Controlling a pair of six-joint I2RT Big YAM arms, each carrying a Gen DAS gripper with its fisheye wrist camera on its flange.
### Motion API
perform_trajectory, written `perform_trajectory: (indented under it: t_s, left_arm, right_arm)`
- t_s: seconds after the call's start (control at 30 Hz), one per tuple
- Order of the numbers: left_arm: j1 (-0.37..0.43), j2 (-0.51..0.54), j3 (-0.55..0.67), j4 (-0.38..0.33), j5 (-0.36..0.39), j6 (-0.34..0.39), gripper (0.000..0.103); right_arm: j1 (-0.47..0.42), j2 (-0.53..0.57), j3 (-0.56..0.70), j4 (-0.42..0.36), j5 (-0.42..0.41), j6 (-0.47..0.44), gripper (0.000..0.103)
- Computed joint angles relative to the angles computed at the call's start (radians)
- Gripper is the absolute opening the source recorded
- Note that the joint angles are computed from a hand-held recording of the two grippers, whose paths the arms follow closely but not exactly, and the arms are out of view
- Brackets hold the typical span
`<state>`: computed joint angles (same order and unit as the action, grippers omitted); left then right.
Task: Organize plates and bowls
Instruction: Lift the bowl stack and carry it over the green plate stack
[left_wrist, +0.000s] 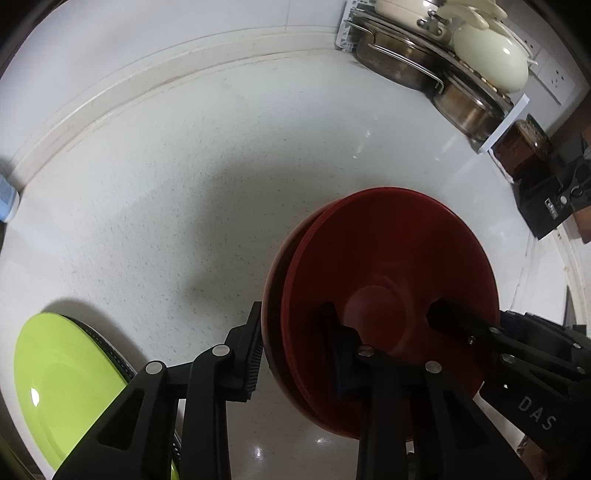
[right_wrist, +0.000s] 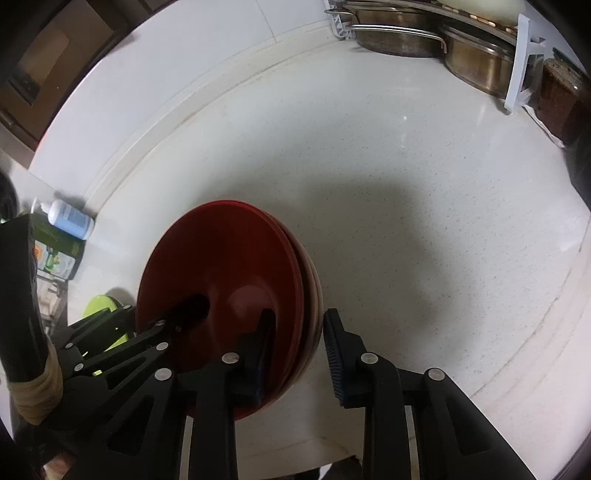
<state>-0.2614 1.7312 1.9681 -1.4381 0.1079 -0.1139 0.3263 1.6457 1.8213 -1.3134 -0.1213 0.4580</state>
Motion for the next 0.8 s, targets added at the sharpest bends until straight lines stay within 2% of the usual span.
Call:
perform_trajectory:
  t_s: [0.4,0.8]
  left_arm:
    - [0.01,-0.008,0.01,-0.017,0.0,-0.028,0.026]
    - [0.069,-0.109,-0.042,0.017,-0.025,-0.077,0.026]
  right_arm:
    - [0.002,0.031,0.053,-0.065,0.02,0.042,0.019]
    - [0.032,0.034,0.126,-0.098,0.017,0.003,0.019]
